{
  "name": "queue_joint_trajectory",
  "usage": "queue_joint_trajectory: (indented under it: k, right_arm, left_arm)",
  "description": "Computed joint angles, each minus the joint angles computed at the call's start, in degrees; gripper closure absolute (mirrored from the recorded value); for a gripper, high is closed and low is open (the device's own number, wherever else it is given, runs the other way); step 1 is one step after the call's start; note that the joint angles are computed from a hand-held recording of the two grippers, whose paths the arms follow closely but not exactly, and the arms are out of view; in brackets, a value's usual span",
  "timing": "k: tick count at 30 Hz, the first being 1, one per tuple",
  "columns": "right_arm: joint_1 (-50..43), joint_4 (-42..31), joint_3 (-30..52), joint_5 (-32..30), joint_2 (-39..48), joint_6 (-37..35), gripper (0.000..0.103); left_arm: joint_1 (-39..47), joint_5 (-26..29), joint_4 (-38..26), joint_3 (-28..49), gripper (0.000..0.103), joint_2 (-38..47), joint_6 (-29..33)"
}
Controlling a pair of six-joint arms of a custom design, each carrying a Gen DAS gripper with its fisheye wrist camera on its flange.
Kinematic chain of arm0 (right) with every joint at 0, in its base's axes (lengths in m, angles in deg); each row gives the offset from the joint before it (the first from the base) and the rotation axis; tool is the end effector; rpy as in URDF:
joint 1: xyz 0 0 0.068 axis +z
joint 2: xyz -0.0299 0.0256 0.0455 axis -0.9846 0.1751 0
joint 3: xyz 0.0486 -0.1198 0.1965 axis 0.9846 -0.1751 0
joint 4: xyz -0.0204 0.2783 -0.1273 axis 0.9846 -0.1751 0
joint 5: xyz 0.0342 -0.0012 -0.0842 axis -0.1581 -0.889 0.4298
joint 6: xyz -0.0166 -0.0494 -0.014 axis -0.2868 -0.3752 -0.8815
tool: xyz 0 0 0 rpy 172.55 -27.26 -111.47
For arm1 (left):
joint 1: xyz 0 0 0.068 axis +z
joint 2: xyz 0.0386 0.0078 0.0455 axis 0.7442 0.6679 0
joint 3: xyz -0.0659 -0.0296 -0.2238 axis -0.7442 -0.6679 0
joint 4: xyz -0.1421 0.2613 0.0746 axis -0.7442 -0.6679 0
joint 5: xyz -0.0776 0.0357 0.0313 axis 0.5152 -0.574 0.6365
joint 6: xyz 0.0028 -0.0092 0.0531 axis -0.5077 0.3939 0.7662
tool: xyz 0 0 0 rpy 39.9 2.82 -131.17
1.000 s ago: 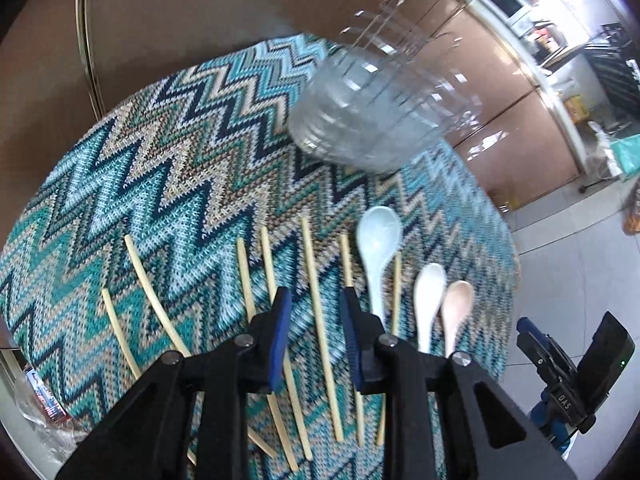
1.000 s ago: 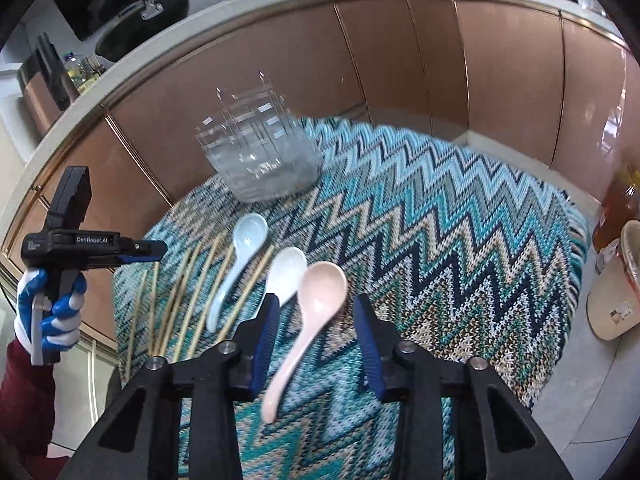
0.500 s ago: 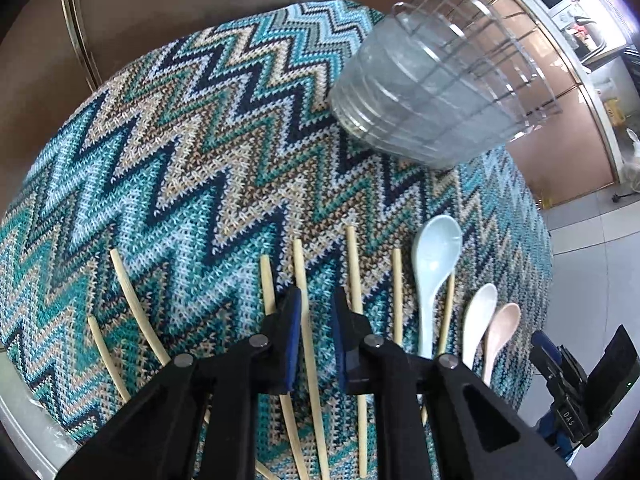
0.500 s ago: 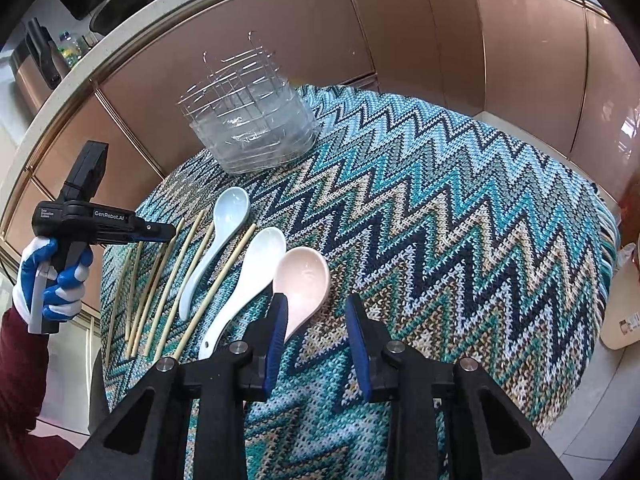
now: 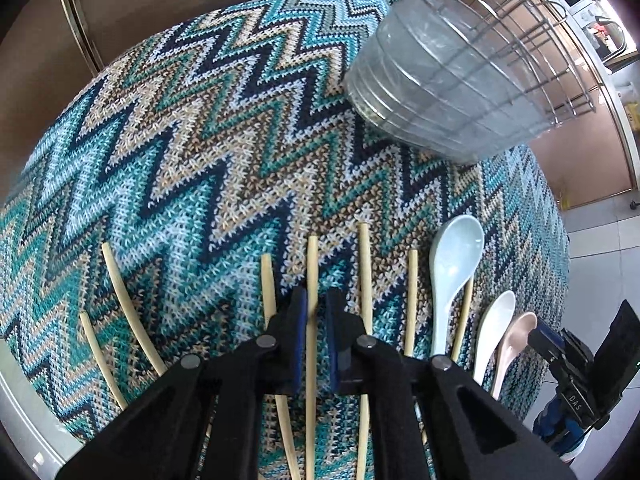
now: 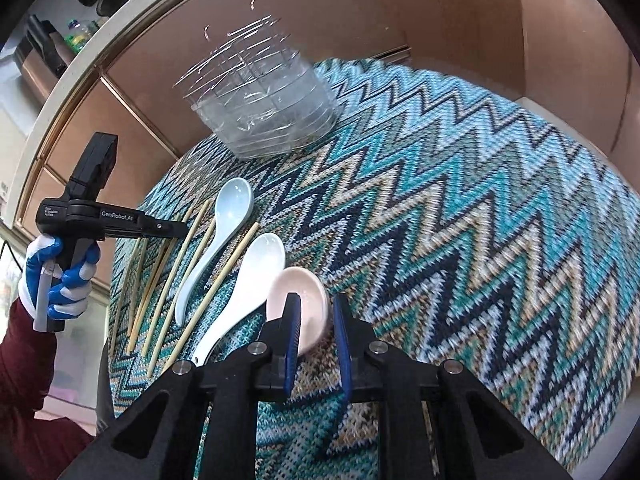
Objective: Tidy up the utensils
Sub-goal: 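Grasp a bamboo chopstick with the left tool while the right tool grasps the pink spoon, then lift the chopstick and pink spoon and lower both into the clear utensil holder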
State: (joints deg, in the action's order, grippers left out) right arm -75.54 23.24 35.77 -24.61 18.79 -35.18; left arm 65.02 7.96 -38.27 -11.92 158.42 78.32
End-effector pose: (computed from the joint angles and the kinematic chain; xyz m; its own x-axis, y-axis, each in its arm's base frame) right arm 0.2991 0.0445 0.1930 -0.7852 -0.3958 -0.4763 -0.5992 0.6799 0.4228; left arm 0.2671 0.0720 0.1981 -0.8964 -0.4163 -0.1525 -0.3671 0.8898 -0.2710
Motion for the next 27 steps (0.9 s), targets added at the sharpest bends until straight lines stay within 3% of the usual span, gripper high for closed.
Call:
queue_joint_trajectory:
  k: [8,15,20,24,27]
  right_arm:
    - [1.79,-0.68,1.86,2.73,2.40,-4.40,0.096]
    - [-0.18,-1.73,-3.20,3.88,-10.34,-4.37,0.096]
    - [-0.82,-4.15,-5.12,4.16,-22.20,-2.18,0.096]
    - [2.79,-2.58,-2.45,6.84,-28.18,4.08,0.096]
    - [8.15,2.99,2.17,12.01,-28.01,11.12,0.096]
  left_arm:
    - [-1.24,-1.74,1.20,-1.24,0.099,-1.41,-3.17]
    - [-0.11,-0.26,0.28,-3.73,0.099,-10.15,-1.86]
    - [2.84,3.80,-2.47,-4.65,0.099,-21.98,0.65]
    - [6.94,8.34,-2.97,0.72,0.099,-26.87,1.93]
    - [9.53,10.50,0.17,9.84,0.099,-23.83,0.56]
